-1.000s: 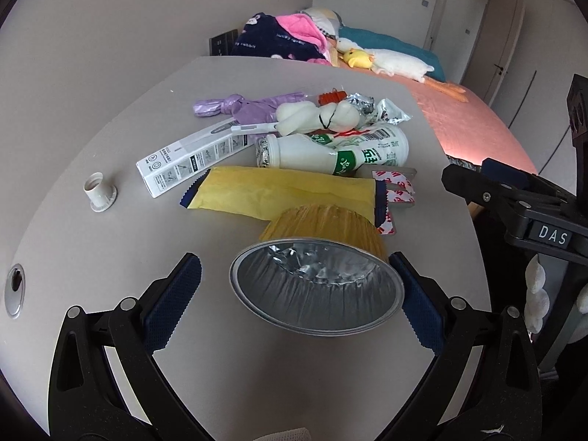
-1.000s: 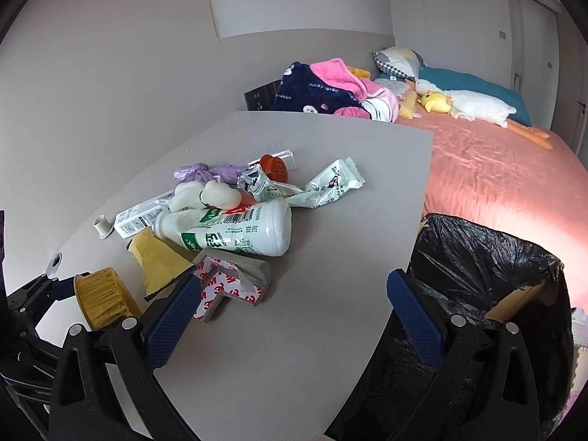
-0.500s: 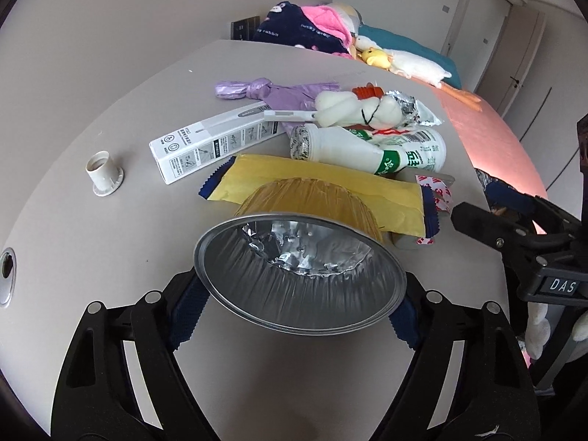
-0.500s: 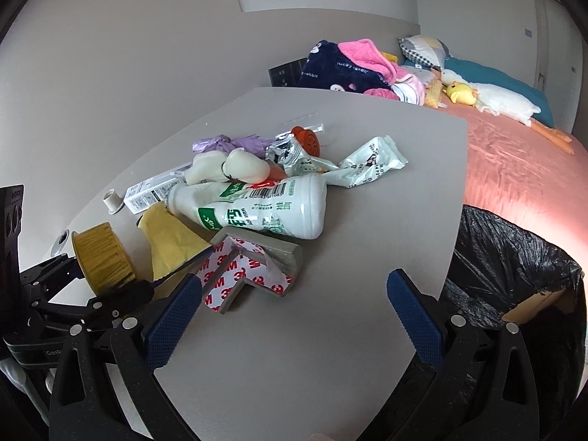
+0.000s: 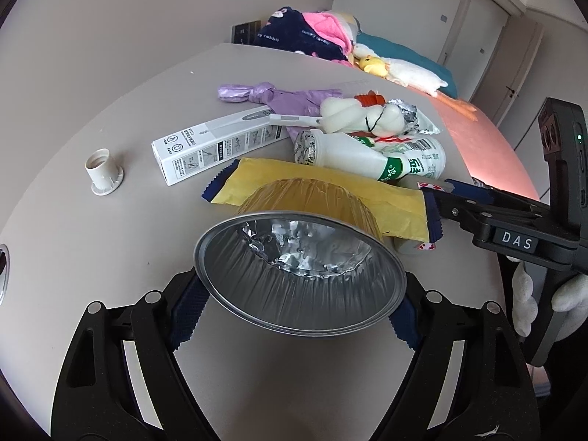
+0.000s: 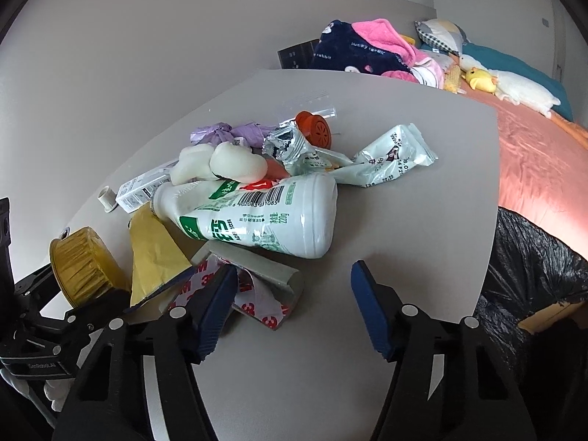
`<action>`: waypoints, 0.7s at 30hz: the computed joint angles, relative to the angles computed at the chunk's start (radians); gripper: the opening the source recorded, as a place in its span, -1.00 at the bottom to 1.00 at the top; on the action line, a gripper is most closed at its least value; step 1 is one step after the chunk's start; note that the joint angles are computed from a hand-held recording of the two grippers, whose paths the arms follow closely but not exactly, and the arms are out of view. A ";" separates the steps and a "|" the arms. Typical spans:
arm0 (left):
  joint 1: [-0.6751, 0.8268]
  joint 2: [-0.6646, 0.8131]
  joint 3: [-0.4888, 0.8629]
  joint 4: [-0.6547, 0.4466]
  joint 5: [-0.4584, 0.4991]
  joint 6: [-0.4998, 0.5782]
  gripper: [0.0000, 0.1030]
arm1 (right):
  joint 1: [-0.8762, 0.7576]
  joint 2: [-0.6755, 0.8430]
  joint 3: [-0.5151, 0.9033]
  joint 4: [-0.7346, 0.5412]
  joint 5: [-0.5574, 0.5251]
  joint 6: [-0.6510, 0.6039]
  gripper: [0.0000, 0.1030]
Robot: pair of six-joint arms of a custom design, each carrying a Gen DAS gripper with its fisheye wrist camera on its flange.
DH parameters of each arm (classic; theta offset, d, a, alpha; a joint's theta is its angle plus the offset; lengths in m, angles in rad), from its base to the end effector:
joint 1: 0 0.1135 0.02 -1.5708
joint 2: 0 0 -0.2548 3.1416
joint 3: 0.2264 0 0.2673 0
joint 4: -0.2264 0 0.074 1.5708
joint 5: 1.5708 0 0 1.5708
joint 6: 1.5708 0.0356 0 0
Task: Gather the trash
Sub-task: 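Lift the foil cup with the left gripper while the right gripper grasps the red-white tape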
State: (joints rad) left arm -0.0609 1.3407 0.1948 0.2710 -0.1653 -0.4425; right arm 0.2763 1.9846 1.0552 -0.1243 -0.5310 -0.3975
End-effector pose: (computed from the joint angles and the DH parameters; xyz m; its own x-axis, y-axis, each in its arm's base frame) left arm 0.1939 -0.0060 0.0653 -0.6729 -0.3821 -0.6334 -0.3689 0.9155 -0.1604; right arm 0.3589 0.1205 0.0830 -0.5868 -0.5133 -0.6262 -0.7627 0.6102 0.2145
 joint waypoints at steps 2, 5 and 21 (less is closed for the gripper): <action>-0.003 0.003 0.000 0.003 0.000 0.003 0.56 | 0.002 0.005 0.010 -0.021 -0.028 -0.023 0.05; -0.008 0.003 -0.003 0.007 0.001 0.002 0.56 | 0.011 -0.003 -0.002 -0.013 -0.039 -0.047 -0.16; -0.133 -0.147 -0.036 -0.057 -0.106 -0.071 0.55 | -0.070 -0.115 -0.117 0.001 -0.101 -0.065 -0.66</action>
